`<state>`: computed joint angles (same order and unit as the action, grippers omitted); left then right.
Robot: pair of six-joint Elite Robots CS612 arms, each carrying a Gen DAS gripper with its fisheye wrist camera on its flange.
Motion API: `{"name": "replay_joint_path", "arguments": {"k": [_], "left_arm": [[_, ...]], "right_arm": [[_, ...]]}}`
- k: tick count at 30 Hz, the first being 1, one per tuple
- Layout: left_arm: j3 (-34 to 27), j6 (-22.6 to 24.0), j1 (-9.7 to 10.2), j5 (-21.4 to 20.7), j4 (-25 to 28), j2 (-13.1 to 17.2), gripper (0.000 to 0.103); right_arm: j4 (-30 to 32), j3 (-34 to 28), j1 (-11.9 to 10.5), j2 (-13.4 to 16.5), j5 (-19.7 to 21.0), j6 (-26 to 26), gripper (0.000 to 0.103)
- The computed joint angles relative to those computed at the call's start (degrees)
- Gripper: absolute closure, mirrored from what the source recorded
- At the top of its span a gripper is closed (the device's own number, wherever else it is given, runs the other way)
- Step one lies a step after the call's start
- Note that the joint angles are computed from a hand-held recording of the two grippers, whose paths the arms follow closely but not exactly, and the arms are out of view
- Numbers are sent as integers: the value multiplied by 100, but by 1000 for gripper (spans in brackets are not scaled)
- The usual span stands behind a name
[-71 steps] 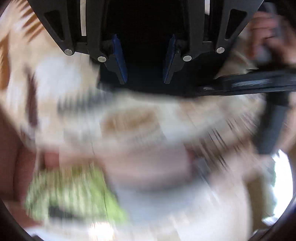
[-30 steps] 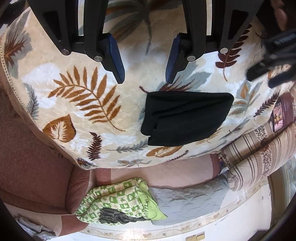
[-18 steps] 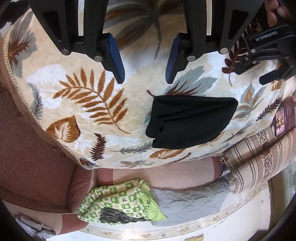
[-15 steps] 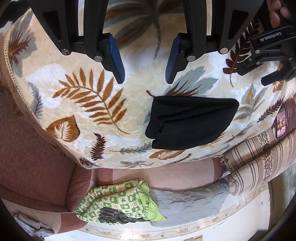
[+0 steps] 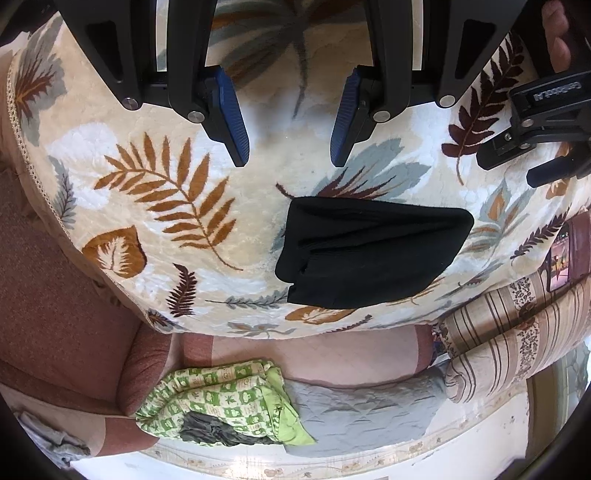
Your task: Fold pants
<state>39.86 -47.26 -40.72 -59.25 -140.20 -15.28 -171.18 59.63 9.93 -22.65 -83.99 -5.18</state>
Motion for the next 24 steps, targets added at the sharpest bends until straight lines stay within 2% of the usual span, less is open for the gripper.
{"name": "replay_joint_path", "arguments": {"k": [4, 7, 11, 15, 19, 22, 24], "left_arm": [[85, -50, 11, -25, -83, -38, 11], [149, -22, 16, -72, -209, -65, 11], [178, 50, 6, -36, -338, -74, 11], [189, 171, -37, 178, -409, -79, 11], [105, 294, -60, 333, -407, -51, 11], [27, 504, -61, 422, -494, -33, 11], [-35, 587, -28, 334, -529, -37, 11]], "right_arm": [[-251, 66, -3, -18, 178, -7, 59], [-691, 151, 5, -33, 372, -105, 59], [-1101, 219, 60, -45, 323, -393, 59], [-1110, 208, 113, -39, 156, -597, 59], [-1042, 246, 103, -87, 10, -400, 59], [-941, 178, 37, -117, 211, -231, 59], [-721, 58, -9, -135, 420, -225, 59]]}}
